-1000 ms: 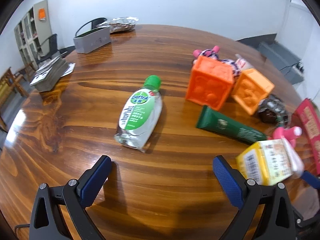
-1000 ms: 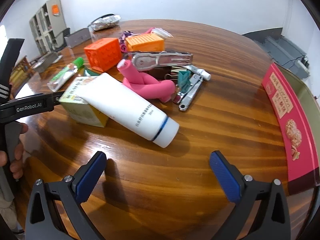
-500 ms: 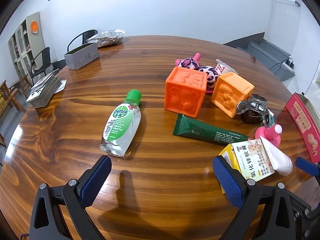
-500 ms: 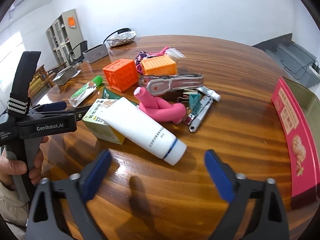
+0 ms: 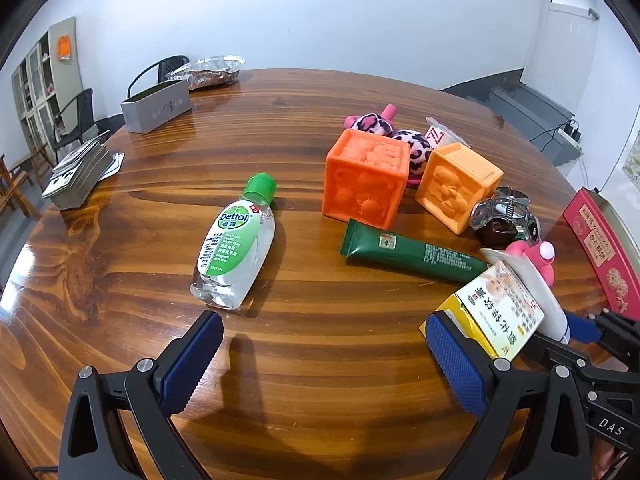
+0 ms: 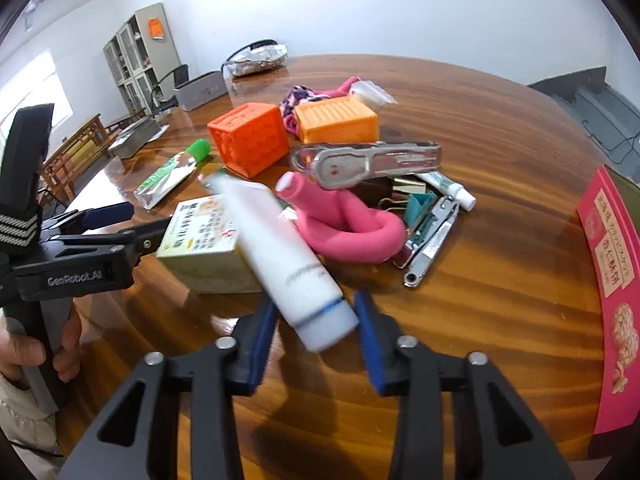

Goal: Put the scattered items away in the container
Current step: 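Grasp the white tube with the right gripper while the left gripper grasps the ointment box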

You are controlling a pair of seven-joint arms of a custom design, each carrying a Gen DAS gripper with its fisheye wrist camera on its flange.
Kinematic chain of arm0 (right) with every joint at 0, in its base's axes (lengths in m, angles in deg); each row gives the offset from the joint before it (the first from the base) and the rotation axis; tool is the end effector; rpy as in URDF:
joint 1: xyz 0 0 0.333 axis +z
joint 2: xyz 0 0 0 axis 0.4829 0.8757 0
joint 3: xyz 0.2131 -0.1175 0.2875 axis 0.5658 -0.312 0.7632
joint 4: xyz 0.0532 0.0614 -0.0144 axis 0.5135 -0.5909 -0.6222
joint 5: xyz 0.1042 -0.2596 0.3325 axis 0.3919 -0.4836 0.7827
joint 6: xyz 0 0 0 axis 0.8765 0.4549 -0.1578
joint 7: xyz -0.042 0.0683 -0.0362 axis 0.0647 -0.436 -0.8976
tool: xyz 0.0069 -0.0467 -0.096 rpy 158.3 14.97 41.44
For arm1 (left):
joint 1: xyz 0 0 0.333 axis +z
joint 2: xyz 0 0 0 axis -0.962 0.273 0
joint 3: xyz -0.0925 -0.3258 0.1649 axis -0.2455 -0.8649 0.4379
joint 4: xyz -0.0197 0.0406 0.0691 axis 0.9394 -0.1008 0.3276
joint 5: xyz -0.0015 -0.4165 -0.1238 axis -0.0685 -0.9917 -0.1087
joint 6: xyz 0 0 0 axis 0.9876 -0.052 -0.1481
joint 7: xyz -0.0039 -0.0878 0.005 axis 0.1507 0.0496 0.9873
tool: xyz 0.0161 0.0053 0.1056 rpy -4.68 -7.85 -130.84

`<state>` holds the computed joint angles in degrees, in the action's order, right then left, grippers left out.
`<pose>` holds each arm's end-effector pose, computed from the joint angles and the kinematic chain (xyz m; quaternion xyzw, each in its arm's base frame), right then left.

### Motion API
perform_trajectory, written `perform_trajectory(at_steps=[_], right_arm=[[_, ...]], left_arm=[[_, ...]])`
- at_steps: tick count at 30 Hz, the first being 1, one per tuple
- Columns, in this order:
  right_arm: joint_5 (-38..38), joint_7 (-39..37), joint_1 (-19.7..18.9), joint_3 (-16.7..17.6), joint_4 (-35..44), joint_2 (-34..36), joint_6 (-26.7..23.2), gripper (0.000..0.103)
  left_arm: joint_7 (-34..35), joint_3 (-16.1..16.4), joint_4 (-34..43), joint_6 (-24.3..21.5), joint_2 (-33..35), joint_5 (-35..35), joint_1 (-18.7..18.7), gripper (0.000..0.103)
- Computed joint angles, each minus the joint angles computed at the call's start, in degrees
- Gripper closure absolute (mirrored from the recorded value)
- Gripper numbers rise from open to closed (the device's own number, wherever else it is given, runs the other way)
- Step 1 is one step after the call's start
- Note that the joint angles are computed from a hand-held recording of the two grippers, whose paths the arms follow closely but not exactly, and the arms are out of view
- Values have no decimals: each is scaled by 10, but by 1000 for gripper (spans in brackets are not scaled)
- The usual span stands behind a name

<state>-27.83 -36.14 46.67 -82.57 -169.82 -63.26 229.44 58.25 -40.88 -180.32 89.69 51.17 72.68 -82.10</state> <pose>0.4208 0.0253 0.4266 -0.7610 0.5517 -0.1470 0.3081 0.4079 -0.2702 0.4292 -0.6615 0.6653 -0.2865 0.1941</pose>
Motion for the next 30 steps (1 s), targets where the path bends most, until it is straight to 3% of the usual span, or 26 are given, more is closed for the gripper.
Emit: perform_trajectory(at_steps=[5,10,16,19,24,25,26,30], right_arm=[[41,-42,20,-32,-2,-24,-35,66],[74,-58,1,-29,2,-27,-62,66],[137,-104,-3,-33,1,-45,-73,68],[154,-112,-14,-30,3,-48,-83,68],[165,-118,-34,-24,8,-46,-104,69],[166,-117,-37,-22,9,-45,-107,69],[166,-116,-40,-19,8,-45,-109,69],[164,-110,-51,-12,10,-40,-120,69]], left_arm=[[-15,-6,-12,26,-13,10,12,1],[-19,-24,-32,78,-37,27,37,1],[64,-32,-31,127,-28,11,31,1],[136,-11,-14,120,-3,-6,-8,1],[135,-99,22,108,20,55,75,1],[128,-103,30,102,27,67,79,1],[138,-88,36,98,36,62,63,1],[259,23,32,117,63,-68,-50,1]])
